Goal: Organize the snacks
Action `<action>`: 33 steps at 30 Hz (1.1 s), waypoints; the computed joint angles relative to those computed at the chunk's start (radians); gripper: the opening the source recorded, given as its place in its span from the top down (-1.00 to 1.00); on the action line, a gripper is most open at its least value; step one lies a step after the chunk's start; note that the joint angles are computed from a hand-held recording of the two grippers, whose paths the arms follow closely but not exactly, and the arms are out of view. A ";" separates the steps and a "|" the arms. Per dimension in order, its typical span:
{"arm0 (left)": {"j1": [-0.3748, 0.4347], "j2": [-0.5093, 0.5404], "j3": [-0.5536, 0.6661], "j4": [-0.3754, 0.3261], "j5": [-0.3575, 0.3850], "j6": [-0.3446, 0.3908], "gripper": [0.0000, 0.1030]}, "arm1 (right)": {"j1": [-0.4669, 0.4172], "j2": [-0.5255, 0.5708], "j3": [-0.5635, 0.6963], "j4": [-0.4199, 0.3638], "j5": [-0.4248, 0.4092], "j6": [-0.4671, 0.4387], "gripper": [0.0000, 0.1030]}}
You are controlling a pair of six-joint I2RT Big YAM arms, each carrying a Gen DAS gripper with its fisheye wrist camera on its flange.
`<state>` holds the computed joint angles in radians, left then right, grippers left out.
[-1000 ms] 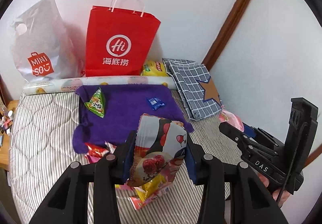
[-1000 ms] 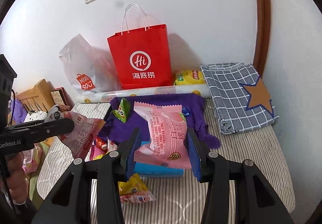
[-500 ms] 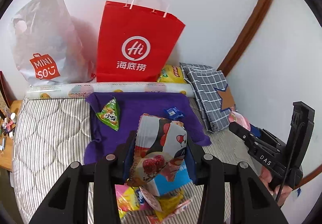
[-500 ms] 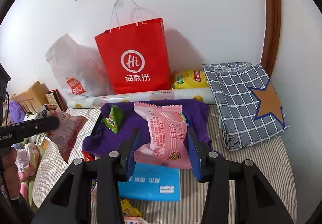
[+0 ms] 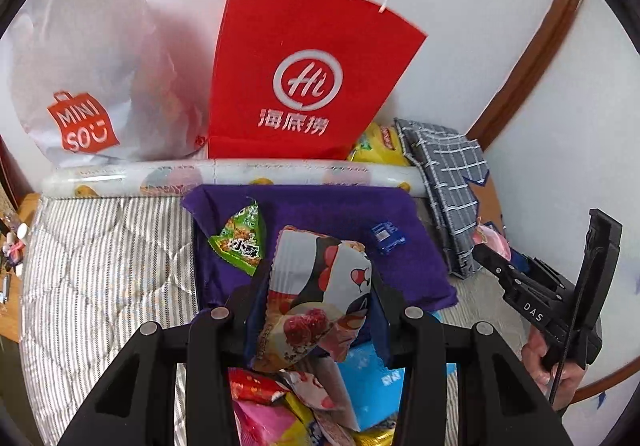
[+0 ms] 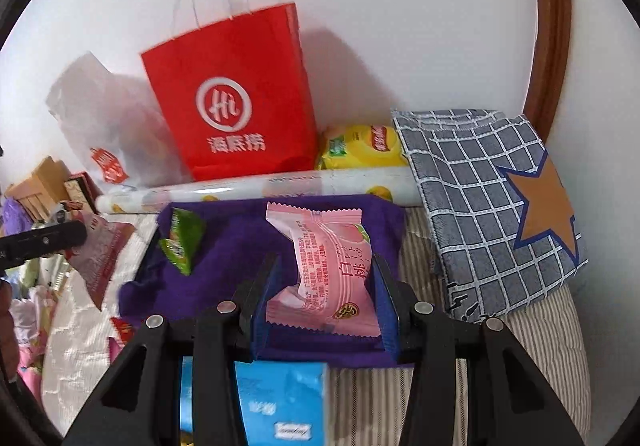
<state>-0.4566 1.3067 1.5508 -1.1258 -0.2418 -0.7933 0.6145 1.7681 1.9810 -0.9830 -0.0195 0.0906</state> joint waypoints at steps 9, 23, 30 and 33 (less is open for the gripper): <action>0.058 0.037 -0.045 0.029 0.070 0.022 0.20 | -0.008 0.115 0.082 -0.052 -0.025 -0.004 0.13; 0.097 0.095 -0.086 0.068 0.170 0.050 0.20 | -0.019 0.210 0.135 -0.115 -0.048 -0.025 0.13; 0.102 0.125 -0.090 0.080 0.206 0.058 0.20 | -0.020 0.239 0.154 -0.130 -0.056 -0.036 0.13; 0.103 0.133 -0.090 0.083 0.210 0.058 0.20 | -0.020 0.249 0.162 -0.136 -0.057 -0.037 0.13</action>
<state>-0.3537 1.4396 1.4605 -1.0428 -0.0320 -0.7353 0.5945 2.0170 2.1432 -1.1189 -0.0761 0.0533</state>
